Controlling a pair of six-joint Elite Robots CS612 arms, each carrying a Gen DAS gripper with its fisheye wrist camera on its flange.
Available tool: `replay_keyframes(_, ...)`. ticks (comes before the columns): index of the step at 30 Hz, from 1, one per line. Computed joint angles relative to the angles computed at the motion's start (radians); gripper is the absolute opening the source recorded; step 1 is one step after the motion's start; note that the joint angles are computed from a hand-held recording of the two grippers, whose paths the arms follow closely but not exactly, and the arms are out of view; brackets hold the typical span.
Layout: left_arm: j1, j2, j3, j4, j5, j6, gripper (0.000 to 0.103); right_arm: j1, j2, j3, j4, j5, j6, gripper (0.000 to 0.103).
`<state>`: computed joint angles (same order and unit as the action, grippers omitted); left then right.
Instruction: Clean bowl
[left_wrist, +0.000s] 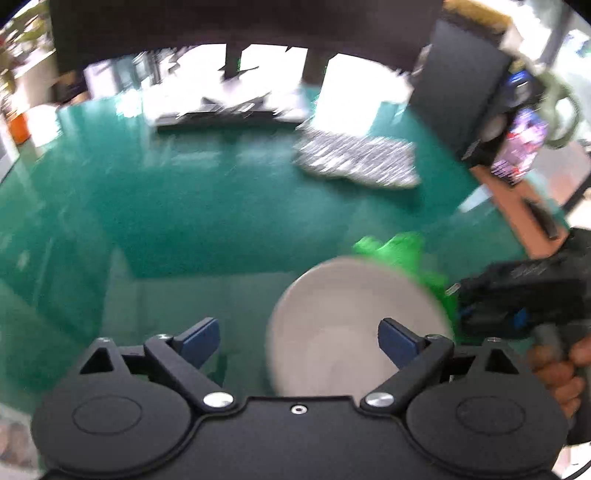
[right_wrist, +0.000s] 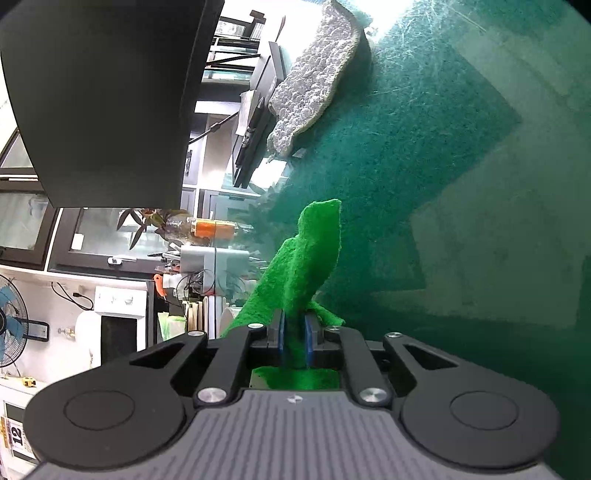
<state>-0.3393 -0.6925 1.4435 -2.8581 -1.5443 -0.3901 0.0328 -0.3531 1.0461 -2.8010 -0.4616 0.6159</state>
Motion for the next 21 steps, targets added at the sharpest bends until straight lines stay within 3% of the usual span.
replay_keyframes(2,0.0,0.006,-0.014,0.067,0.004,0.007,0.094,0.001,0.003,-0.007,0.002,0.001,-0.003,0.012)
replay_keyframes(6,0.003,0.032,-0.064,0.086,0.007,0.045,0.094,0.001,-0.001,-0.004,0.011,0.001,-0.017,0.012)
replay_keyframes(9,0.018,0.057,-0.12,0.118,-0.037,0.133,0.083,-0.001,-0.007,0.005,0.018,0.003,-0.03,0.012)
replay_keyframes(12,0.03,0.08,-0.163,0.129,-0.082,0.232,0.082,-0.003,-0.022,0.029,0.028,0.005,-0.05,0.011)
replay_keyframes(16,0.038,0.114,-0.215,0.116,-0.112,0.303,0.082,-0.005,-0.059,0.078,0.156,0.065,-0.209,0.012)
replay_keyframes(18,0.043,0.13,-0.24,0.114,-0.132,0.31,0.082,0.0,-0.087,0.116,0.184,0.046,-0.281,0.012)
replay_keyframes(19,0.044,0.136,-0.252,0.122,-0.14,0.313,0.081,0.0,-0.089,0.123,0.168,0.043,-0.267,0.012)
replay_keyframes(21,0.05,0.139,-0.257,0.121,-0.166,0.292,0.08,-0.004,-0.067,0.116,0.056,0.059,-0.122,0.012)
